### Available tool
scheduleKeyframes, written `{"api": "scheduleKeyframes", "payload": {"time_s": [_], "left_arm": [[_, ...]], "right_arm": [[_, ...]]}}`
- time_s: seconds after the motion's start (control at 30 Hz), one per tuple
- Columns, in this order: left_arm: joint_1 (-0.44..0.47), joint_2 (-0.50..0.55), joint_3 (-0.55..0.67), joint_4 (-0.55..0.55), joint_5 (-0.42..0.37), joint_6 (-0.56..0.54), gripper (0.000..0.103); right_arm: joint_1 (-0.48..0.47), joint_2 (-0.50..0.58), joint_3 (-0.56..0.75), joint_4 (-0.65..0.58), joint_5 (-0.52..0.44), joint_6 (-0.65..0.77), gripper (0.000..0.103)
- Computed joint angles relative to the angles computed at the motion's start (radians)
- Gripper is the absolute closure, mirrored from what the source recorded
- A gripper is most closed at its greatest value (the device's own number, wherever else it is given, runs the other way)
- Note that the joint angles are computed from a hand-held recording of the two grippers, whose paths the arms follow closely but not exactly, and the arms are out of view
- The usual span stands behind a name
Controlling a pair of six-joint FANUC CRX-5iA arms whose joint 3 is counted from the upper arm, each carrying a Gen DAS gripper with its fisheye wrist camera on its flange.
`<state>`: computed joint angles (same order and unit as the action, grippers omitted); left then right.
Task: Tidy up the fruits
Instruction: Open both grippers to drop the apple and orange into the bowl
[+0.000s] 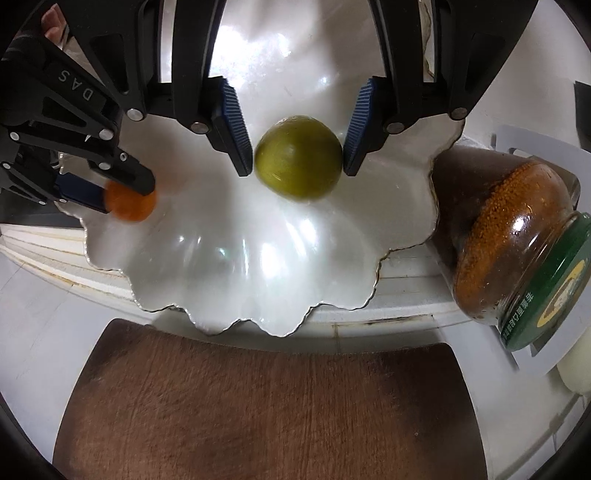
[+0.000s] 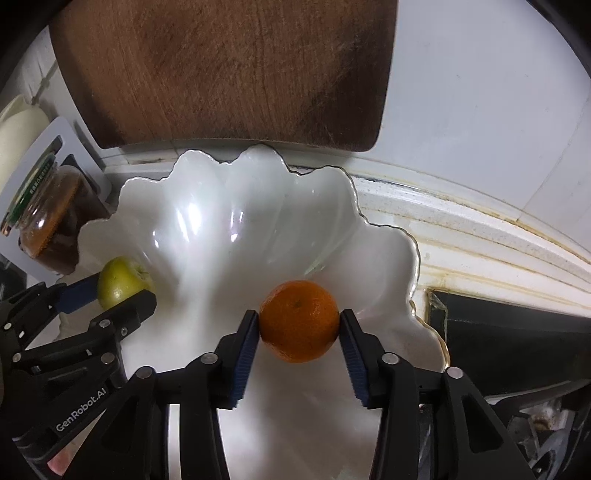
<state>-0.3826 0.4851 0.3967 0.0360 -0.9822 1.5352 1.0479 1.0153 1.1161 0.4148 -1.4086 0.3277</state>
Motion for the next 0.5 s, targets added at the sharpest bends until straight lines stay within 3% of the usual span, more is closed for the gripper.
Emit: {"api": "scheduleKeyframes", "payload": {"time_s": [0.07,0.5], "left_arm": [[-0.007,-0.028,-0.021,-0.031,0.03,0.02,0.033],[-0.02,-0.213,-0.128,-0.152,0.103,0.112,0.014]], "right_arm": [[0.005,-0.018,-0.037,0.022,0.018,-0.019,0.041],[0.074,-0.172,-0.269,0.21,0.032,-0.172,0.041]]}}
